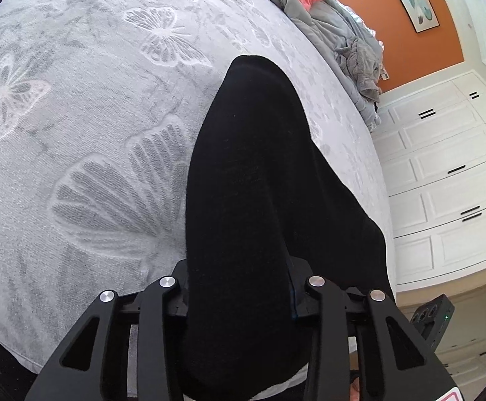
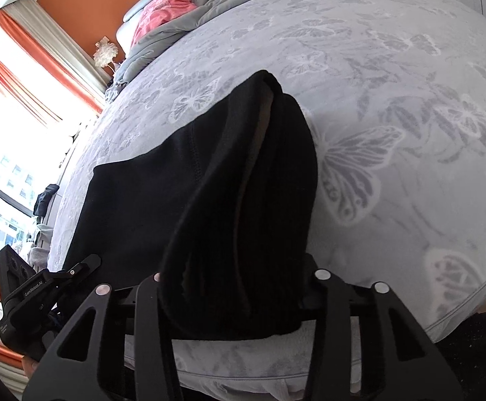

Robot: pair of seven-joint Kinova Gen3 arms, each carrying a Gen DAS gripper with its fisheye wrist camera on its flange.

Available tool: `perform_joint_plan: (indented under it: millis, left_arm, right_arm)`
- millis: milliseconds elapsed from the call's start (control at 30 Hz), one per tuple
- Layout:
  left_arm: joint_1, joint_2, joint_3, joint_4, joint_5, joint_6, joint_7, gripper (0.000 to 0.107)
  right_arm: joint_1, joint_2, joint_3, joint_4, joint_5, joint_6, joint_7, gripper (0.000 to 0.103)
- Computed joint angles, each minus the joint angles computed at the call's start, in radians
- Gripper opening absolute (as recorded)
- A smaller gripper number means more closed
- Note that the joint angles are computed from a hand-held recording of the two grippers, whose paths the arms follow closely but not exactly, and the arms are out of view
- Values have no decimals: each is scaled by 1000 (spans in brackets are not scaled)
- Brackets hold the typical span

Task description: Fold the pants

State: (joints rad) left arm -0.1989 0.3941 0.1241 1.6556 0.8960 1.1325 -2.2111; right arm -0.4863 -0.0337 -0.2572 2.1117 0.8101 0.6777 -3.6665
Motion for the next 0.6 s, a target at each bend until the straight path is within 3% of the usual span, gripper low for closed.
perform_joint_plan:
  millis: [333,600]
  left_arm:
    - [36,-177,-30,73,-71,-52,-126,30]
    - [113,-354,-79,150,-160,-124,-108,29]
  right_arm:
    - [-39,-81,-98,9,11,70,-16,37]
    - [-73,-119,-190,4,59,159,-71,36]
